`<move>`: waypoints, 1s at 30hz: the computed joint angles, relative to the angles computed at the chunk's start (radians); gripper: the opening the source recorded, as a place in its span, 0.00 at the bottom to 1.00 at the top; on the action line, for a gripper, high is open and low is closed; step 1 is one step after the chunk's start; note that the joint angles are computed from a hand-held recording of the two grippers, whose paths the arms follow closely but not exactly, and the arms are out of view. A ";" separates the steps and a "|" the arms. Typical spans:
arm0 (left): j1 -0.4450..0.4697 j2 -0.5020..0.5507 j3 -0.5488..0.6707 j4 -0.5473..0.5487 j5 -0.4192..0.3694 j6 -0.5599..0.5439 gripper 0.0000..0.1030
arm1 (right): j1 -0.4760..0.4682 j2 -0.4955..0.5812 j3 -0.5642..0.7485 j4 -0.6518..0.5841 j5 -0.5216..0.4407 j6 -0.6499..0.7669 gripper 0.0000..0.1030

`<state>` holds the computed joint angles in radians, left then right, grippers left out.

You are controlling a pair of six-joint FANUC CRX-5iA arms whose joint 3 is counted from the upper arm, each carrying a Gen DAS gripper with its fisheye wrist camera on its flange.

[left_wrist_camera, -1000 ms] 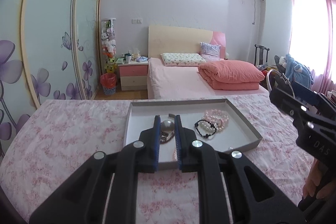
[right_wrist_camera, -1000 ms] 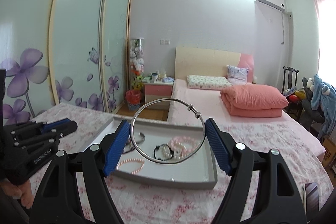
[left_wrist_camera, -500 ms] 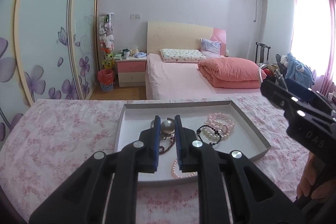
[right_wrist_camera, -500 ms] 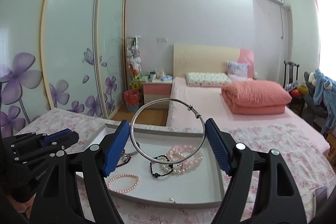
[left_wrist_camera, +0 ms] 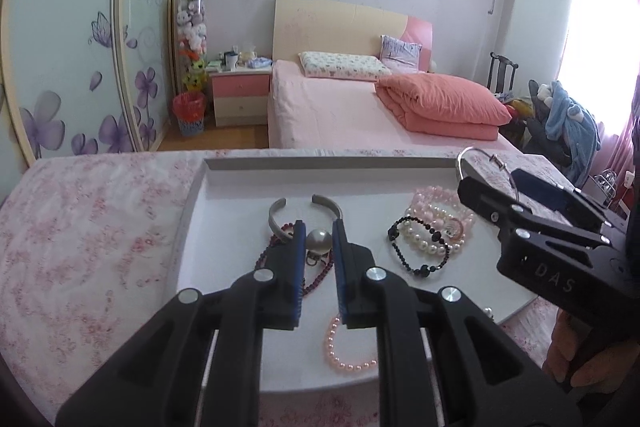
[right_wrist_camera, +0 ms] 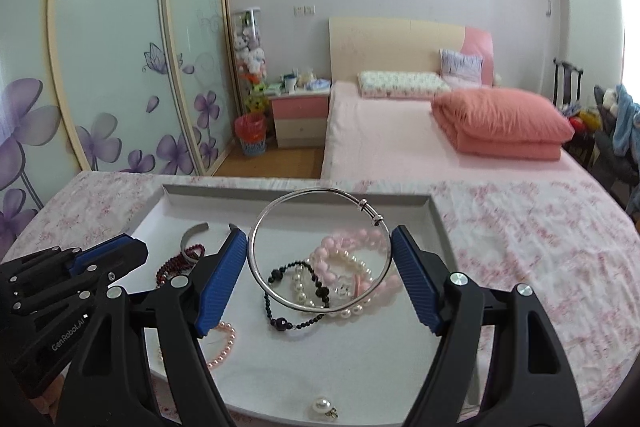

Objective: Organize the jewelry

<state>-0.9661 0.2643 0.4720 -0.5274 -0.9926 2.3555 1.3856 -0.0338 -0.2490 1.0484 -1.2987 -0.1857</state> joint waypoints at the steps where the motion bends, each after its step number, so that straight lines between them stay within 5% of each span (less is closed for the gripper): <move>1: 0.006 0.001 -0.004 0.007 0.004 0.000 0.19 | -0.003 -0.005 -0.003 -0.012 0.012 -0.005 0.73; 3: 0.012 -0.004 -0.015 0.007 0.009 0.016 0.28 | -0.006 -0.014 -0.011 -0.020 0.022 -0.015 0.76; 22: -0.027 -0.150 -0.124 -0.073 -0.062 0.144 0.35 | 0.110 -0.043 0.004 0.013 -0.090 -0.048 0.76; 30: -0.150 -0.255 -0.194 -0.206 -0.118 0.218 0.55 | 0.240 -0.022 0.042 -0.005 -0.219 -0.059 0.88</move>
